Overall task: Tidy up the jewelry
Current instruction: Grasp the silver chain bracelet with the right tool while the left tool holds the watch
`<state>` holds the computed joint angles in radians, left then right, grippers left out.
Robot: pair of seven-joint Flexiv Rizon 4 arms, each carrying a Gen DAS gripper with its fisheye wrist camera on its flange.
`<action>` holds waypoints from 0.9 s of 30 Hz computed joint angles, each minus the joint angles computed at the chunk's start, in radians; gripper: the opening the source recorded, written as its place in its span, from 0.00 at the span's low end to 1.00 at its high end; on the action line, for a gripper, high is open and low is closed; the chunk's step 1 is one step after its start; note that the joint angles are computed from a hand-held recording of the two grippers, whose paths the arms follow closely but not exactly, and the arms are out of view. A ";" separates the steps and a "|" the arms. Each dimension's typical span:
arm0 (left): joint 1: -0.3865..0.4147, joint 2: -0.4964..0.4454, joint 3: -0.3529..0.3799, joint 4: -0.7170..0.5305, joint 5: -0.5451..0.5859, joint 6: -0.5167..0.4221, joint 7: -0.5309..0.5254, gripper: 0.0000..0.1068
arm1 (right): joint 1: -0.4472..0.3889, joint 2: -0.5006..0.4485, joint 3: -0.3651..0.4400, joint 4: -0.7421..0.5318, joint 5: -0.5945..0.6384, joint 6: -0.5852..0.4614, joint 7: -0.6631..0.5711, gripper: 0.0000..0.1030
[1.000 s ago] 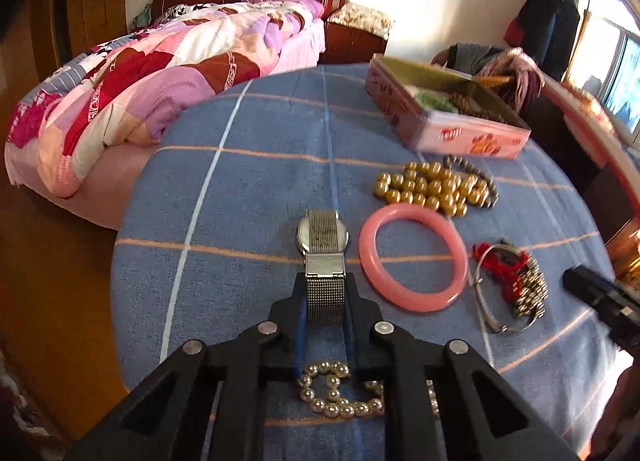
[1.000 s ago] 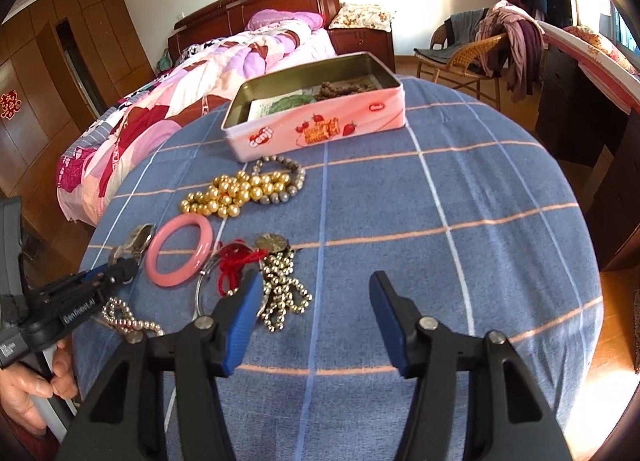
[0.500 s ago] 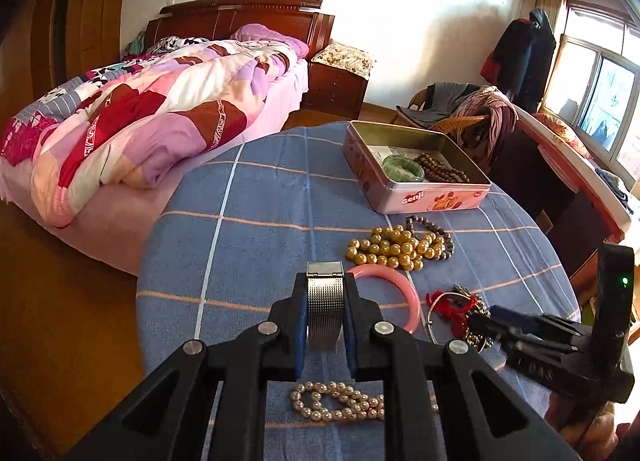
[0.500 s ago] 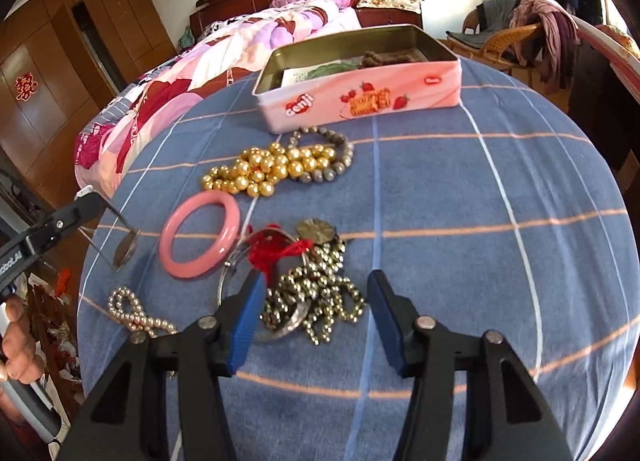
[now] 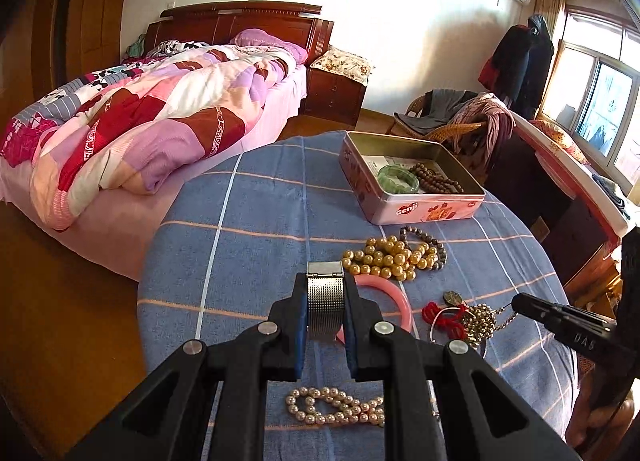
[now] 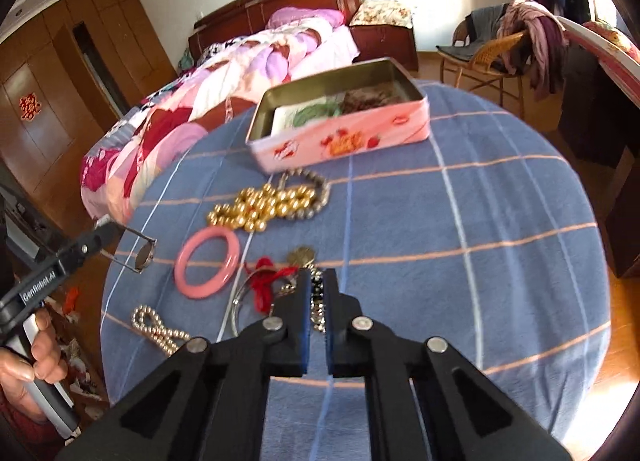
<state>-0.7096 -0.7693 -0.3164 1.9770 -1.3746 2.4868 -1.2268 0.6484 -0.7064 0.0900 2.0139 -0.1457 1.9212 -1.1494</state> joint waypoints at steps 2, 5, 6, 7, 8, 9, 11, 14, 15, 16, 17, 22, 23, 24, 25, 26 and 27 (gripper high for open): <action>-0.002 0.000 0.000 -0.001 -0.001 0.002 0.004 0.14 | -0.052 -0.007 0.049 -0.007 -0.034 -0.014 0.002 0.09; -0.001 0.000 -0.002 -0.002 -0.003 0.002 0.002 0.14 | 0.008 -0.002 -0.008 0.002 -0.006 0.008 -0.006 0.09; 0.000 0.001 -0.002 -0.001 -0.003 0.002 0.003 0.14 | 0.039 0.002 -0.038 0.007 0.015 0.023 -0.013 0.08; -0.001 0.001 -0.002 0.000 -0.002 0.002 0.003 0.14 | 0.047 0.007 -0.045 0.010 0.027 0.035 -0.018 0.08; 0.000 0.001 -0.001 0.000 0.001 0.003 0.002 0.14 | 0.041 0.012 -0.038 0.010 0.033 0.050 -0.021 0.08; 0.000 0.001 0.000 0.001 0.003 0.003 0.001 0.14 | 0.030 0.017 -0.029 0.011 0.031 0.054 -0.025 0.08; -0.001 0.000 0.000 -0.004 0.006 0.004 0.000 0.14 | -0.002 0.026 -0.003 0.002 0.003 0.025 -0.033 0.10; -0.001 -0.002 0.001 -0.007 0.009 0.003 0.000 0.14 | -0.077 0.002 0.070 -0.021 -0.048 -0.030 -0.013 0.19; -0.001 -0.003 0.001 -0.007 0.010 0.002 -0.002 0.14 | -0.088 -0.008 0.080 -0.027 -0.060 -0.048 -0.007 0.32; 0.000 -0.002 0.001 -0.007 0.010 0.000 0.000 0.14 | -0.087 -0.017 0.080 -0.031 -0.066 -0.062 -0.003 0.39; 0.000 -0.002 0.001 -0.006 0.010 -0.002 0.000 0.14 | -0.088 -0.033 0.083 -0.041 -0.077 -0.085 0.002 0.39; -0.001 -0.002 0.001 -0.005 0.003 0.000 0.001 0.14 | -0.049 -0.061 0.047 -0.050 -0.088 -0.104 0.012 0.19; 0.000 -0.002 0.000 -0.004 0.002 0.000 -0.001 0.14 | -0.062 -0.059 0.061 -0.053 -0.096 -0.115 0.012 0.19; 0.000 -0.001 0.000 -0.003 0.003 0.000 -0.003 0.14 | -0.066 -0.056 0.065 -0.051 -0.097 -0.111 0.012 0.13; 0.000 0.000 0.001 -0.001 0.006 0.000 -0.007 0.14 | -0.075 -0.051 0.073 -0.048 -0.099 -0.104 0.012 0.13; 0.000 0.000 0.001 0.001 0.008 0.000 -0.009 0.14 | -0.080 -0.045 0.077 -0.041 -0.096 -0.082 0.010 0.13; 0.000 0.000 0.002 0.001 0.008 0.001 -0.008 0.14 | -0.068 -0.034 0.064 -0.029 -0.085 -0.053 0.009 0.13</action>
<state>-0.7100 -0.7689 -0.3146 1.9779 -1.3670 2.4875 -1.2351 0.5801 -0.7406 0.1542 1.9848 -0.2310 1.8677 -1.1401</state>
